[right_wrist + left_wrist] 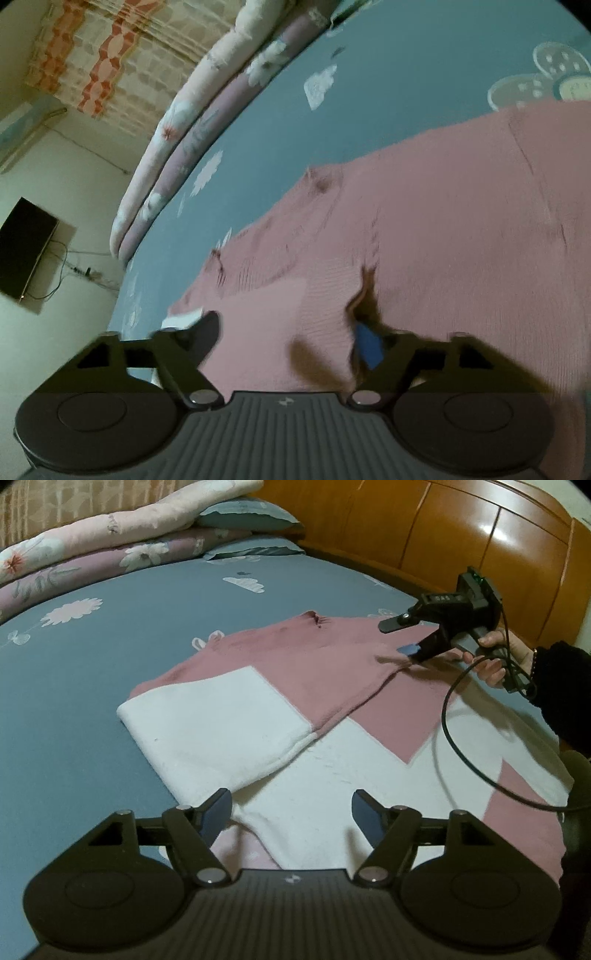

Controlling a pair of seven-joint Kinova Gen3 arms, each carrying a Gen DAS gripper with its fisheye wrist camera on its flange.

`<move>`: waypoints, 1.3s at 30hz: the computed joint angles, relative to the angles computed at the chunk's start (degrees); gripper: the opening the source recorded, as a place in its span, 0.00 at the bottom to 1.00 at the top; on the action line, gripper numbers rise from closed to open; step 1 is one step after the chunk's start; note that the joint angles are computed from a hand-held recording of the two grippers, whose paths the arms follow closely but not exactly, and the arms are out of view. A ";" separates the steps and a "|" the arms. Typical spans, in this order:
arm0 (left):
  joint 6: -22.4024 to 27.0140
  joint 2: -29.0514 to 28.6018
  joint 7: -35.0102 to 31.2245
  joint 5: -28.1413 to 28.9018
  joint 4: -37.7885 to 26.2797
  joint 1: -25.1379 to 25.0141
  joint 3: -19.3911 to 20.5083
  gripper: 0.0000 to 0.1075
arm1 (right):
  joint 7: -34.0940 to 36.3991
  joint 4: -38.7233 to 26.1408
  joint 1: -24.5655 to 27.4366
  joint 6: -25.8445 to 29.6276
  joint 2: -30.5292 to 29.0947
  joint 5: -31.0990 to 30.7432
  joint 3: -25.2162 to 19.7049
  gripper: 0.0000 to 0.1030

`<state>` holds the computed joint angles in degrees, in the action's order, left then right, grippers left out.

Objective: Fold clothes

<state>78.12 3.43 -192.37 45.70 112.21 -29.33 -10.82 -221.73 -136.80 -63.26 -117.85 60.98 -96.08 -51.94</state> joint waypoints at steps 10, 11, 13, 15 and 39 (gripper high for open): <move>-1.16 -0.88 1.08 -0.47 -0.38 0.84 0.12 0.67 | -2.63 7.08 -3.56 3.36 3.20 2.30 7.12 0.06; -1.28 -0.93 0.88 -0.47 -0.29 0.96 0.14 0.67 | -3.15 8.11 -3.79 3.96 3.13 1.95 7.26 0.06; -1.42 -0.95 1.02 -0.55 -0.23 1.19 0.17 0.67 | -3.90 10.13 -4.28 5.34 2.61 1.17 7.26 0.06; -1.48 -0.86 1.13 -0.66 -0.24 1.38 0.20 0.67 | -4.26 11.79 -5.27 7.31 2.18 0.25 7.65 0.06; -8.35 -1.82 2.88 2.32 0.70 5.94 2.90 0.67 | -1.08 9.15 -3.92 9.15 2.85 5.90 4.07 0.24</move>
